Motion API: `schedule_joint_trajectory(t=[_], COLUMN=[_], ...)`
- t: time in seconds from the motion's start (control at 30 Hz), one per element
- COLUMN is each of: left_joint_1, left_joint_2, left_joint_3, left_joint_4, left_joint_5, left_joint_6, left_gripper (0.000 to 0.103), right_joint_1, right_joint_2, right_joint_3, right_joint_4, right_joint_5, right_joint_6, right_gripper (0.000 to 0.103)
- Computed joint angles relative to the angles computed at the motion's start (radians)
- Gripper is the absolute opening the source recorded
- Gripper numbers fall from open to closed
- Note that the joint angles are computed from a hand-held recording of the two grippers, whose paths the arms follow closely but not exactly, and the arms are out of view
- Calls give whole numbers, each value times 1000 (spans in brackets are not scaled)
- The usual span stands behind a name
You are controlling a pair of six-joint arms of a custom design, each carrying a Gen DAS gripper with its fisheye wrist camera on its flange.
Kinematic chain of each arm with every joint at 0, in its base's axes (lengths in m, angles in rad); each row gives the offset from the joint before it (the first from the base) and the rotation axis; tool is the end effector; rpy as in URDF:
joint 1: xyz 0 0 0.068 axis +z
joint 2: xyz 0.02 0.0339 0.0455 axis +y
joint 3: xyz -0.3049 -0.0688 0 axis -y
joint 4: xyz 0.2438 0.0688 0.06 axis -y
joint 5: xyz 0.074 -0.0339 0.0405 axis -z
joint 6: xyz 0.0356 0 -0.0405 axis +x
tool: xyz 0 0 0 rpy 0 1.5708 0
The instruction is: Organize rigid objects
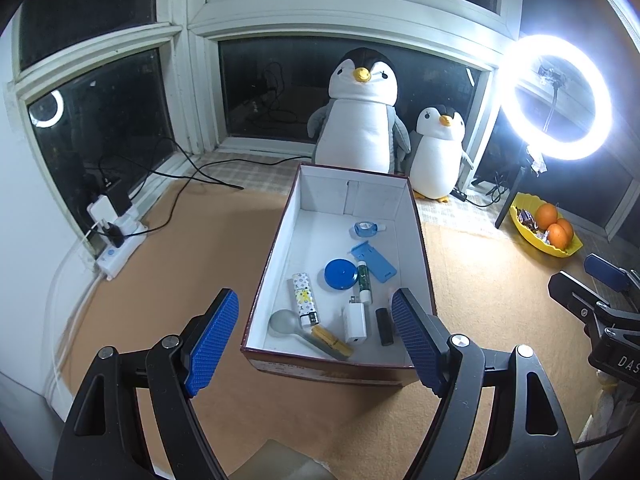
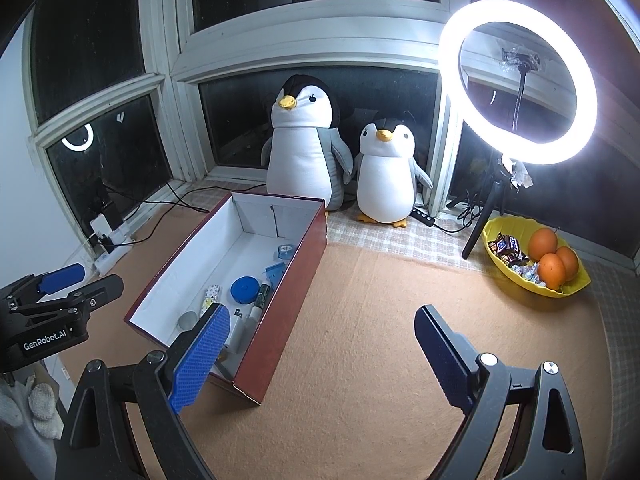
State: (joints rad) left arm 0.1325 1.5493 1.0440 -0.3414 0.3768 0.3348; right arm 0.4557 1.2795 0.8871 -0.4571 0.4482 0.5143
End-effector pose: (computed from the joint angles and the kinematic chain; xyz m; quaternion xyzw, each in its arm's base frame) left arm 0.3256 0.0302 0.2726 0.1588 0.9072 -0.0898 0.3790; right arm 0.2319 0.0965 0.2881 0.1051 0.9096 -0.0236 0.4013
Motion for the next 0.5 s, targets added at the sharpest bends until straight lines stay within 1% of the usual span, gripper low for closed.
schedule_joint_trajectory(t=[0.27, 0.5], left_joint_1=[-4, -16], left_joint_2=[1, -10], left_joint_3=[1, -25], left_joint_4=[1, 43], left_joint_5=[-3, -12], left_joint_6=[-3, -2], left_gripper=[79, 79], right_joint_1=[-1, -6], right_joint_2=[7, 8], right_joint_3=[-4, -14], right_joint_4=[3, 7], right_joint_5=[-4, -9], right_joint_6=[6, 8], right_gripper=[91, 91])
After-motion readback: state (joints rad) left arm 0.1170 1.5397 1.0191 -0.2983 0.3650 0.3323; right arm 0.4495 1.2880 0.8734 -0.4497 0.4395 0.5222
